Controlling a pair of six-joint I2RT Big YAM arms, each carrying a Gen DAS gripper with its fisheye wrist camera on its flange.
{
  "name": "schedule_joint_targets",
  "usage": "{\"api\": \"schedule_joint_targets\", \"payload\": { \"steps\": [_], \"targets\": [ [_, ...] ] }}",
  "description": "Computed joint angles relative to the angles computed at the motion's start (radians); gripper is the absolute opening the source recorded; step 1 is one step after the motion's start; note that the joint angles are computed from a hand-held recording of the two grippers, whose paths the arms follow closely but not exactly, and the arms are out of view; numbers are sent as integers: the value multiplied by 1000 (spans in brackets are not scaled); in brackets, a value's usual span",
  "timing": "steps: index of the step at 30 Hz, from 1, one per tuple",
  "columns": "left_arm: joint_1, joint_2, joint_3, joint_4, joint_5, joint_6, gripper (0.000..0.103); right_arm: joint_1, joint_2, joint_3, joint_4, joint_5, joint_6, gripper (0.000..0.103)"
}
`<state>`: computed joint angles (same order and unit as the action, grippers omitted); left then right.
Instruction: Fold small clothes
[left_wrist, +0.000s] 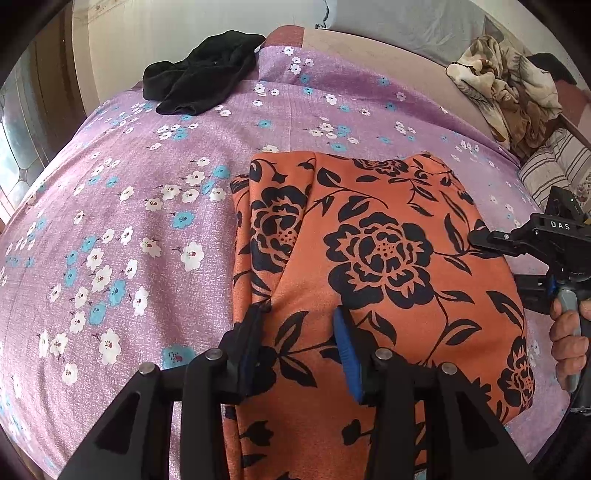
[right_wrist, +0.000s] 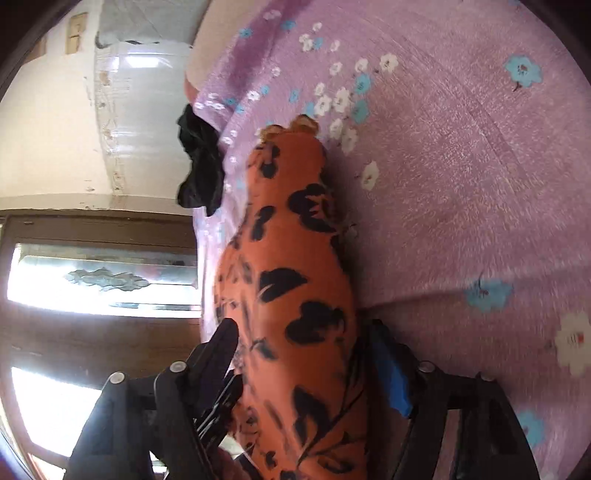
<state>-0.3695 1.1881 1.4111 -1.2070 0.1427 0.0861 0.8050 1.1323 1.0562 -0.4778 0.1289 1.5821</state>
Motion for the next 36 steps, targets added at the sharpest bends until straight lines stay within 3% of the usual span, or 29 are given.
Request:
{"api": "schedule_joint_targets", "payload": {
  "steps": [1,4,5,6,7,9,10,12,14,16,17,20,22,23,24,26,28,32,34,36],
  "targets": [
    [4,0,2,-3,7,-5,42,-3,9,13,-4,3,-7,36],
    [5,3,-1,2,14,-10,43,37,56,128,-144,119,-115,33],
    [5,3,0,2,16,-7,43,29,66,126,-163,94,-99,33],
    [5,2,-1,3,16,-6,43,16,64,104,-155,58,-65,37],
    [7,1,-2,4,19,-5,43,10,46,66,-98,39,-27,40],
    [12,4,-3,7,29,-5,43,12,18,52,-61,61,-8,73],
    [11,4,-2,7,27,-5,43,14,11,63,-59,101,-30,77],
    [8,2,-3,7,21,-6,43,1,10,90,-58,146,-94,78],
    [8,2,-4,8,21,-11,43,-56,47,119,-82,85,-118,78],
    [9,1,-1,2,23,-12,43,-114,95,125,-97,-53,-105,32],
    [10,1,-2,3,23,-14,43,-120,108,136,-121,-75,-114,31],
    [6,-1,-7,11,15,-10,43,-81,117,196,-203,23,-170,33],
    [5,1,-4,7,15,-15,43,-61,130,240,-303,79,-167,48],
    [8,1,-3,6,21,-16,43,-51,131,257,-350,102,-154,68],
    [9,1,-4,7,24,-15,43,-37,124,264,-374,137,-143,72],
    [8,1,-4,7,21,-14,43,4,122,304,-425,227,-152,72],
    [9,3,-2,4,22,-18,43,52,120,337,-426,270,-189,72],
    [46,-1,29,-30,87,-45,43,131,172,401,-388,245,-299,76],
    [100,-35,29,-13,177,-88,43,137,214,418,-421,173,-307,76],
    [148,-53,22,-26,220,-95,43,150,225,407,-433,181,-305,76]
  ]
}}
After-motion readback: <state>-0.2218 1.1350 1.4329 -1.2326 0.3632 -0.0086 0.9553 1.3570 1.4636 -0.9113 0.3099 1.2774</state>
